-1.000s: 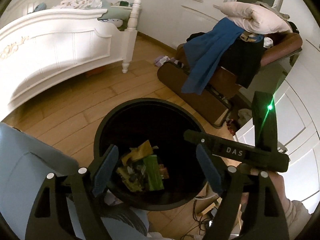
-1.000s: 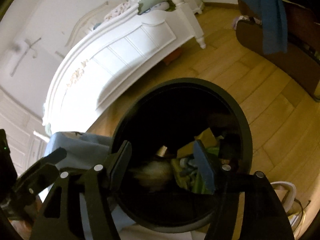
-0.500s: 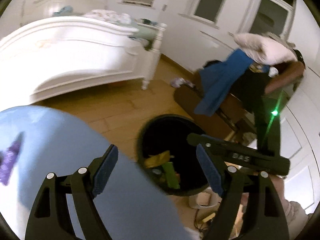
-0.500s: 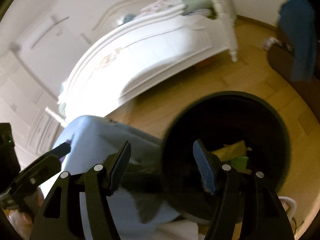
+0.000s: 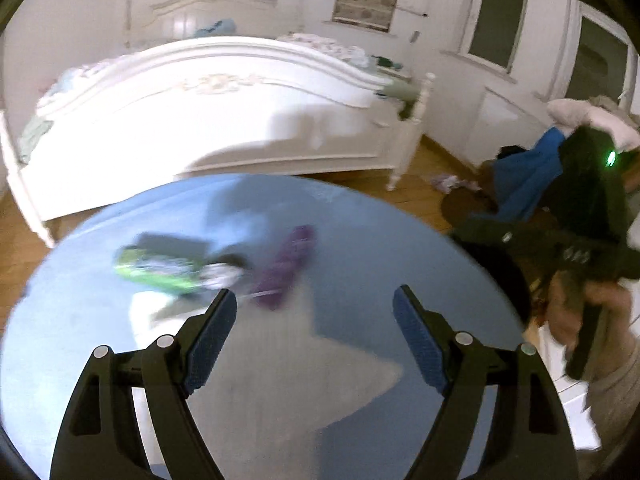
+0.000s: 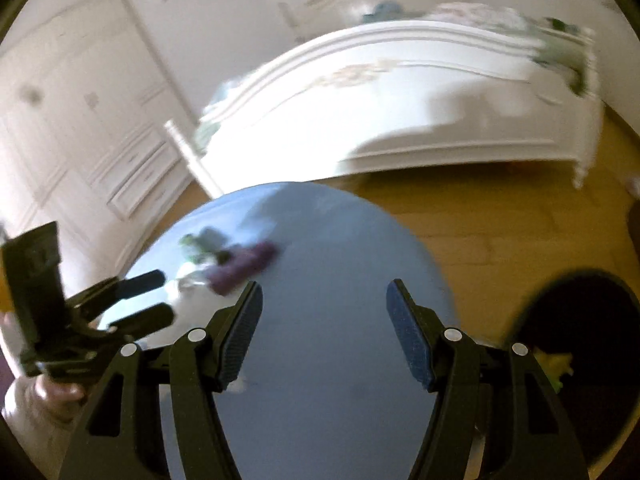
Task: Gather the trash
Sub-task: 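Return to the table and grasp the green Doublemint gum box with right tool, then grasp the white spray pump with left tool while right tool carries gum box toward bin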
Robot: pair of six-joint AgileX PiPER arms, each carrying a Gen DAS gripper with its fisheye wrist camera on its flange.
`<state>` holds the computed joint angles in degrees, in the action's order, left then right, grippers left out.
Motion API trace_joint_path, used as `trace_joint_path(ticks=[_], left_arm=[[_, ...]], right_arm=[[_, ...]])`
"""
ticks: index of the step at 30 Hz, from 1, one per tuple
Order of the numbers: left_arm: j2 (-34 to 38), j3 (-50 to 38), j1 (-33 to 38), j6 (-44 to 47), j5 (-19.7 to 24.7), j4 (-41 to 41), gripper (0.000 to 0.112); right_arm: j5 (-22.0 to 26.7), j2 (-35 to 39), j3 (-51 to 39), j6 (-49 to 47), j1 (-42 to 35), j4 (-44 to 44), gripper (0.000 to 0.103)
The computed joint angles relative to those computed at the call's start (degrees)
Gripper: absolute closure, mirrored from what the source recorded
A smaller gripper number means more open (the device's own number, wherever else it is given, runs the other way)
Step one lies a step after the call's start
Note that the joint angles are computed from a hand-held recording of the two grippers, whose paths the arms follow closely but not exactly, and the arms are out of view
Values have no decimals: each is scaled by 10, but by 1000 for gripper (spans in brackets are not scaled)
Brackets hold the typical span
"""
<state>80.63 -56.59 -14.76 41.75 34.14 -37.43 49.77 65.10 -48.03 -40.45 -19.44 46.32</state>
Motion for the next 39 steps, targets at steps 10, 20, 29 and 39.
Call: trace_joint_path(ticks=[10,20,29,39], left_arm=[[59,-22,104,199,51,-29,33],[125,-68,121,207,63,-10,62],[127,-67,142,242,82,-39,68],[108,-40,99,187,-5,29,69]], right_arm=[[-86,169,-163,121,294,-135,39],[-47,352,-358,171,402,-260,44],[52,491,-523,222,427,-321,61],[-1,472,-482,219,384,-238,70]])
